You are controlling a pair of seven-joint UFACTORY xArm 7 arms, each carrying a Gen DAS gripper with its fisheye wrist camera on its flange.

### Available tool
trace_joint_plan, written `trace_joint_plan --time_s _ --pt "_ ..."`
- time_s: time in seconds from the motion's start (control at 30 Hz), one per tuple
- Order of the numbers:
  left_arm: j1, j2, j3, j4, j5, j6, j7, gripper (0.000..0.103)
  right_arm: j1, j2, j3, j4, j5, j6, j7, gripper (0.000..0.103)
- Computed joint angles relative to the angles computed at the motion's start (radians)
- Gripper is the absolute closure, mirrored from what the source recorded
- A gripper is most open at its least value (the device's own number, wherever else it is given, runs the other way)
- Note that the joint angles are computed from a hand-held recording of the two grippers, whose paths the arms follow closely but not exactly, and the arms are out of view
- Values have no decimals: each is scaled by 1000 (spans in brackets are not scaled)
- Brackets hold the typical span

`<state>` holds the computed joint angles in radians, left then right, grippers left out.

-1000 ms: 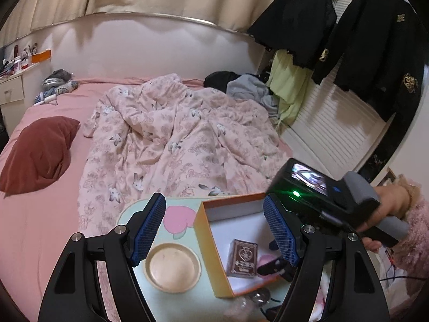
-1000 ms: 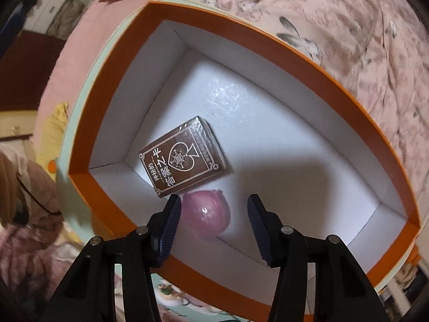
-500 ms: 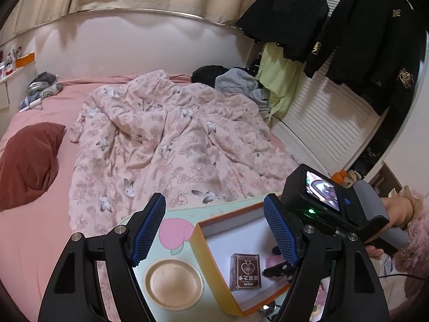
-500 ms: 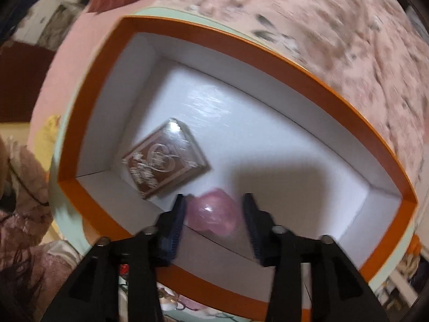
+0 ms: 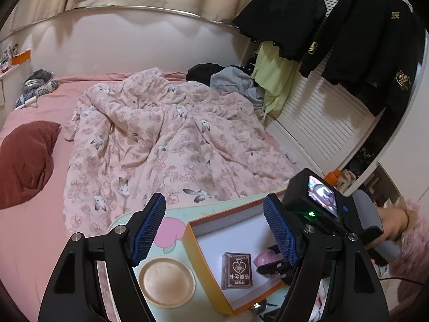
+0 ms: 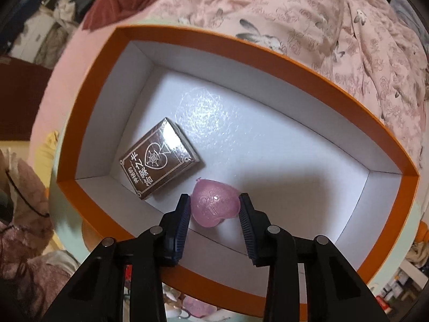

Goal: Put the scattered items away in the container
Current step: 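Close the right gripper on the pink heart crystal in the box, then carry the pink heart onto the table with the right gripper while the left gripper reaches into the box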

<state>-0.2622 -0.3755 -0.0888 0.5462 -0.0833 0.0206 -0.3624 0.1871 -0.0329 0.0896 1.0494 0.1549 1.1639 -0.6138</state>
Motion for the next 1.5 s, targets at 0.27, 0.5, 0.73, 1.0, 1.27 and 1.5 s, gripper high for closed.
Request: trace_joint_plan --time_s 0.27,0.5,0.73,1.0,1.27,1.5 --pt "128 -13 -152 39 116 88 -135 27 -62 -29 -69 4 299 -55 -173 68" --pt "193 21 -241 116 270 213 -302 27 -162 -112 -158 -47 526 16 -404 68" --pt "137 94 -242 198 376 311 -409 27 -247 -211 -226 -172 494 74 -526 68" --pt "7 222 -173 322 329 541 -344 28 -277 -190 -232 -241 461 -26 -580 68" --pt "-84 341 -123 402 249 682 -237 45 -282 -167 -229 -257 487 -61 -602 68" --pt "-102 406 -99 456 229 741 -170 43 -300 -146 -234 -252 497 -52 -607 68"
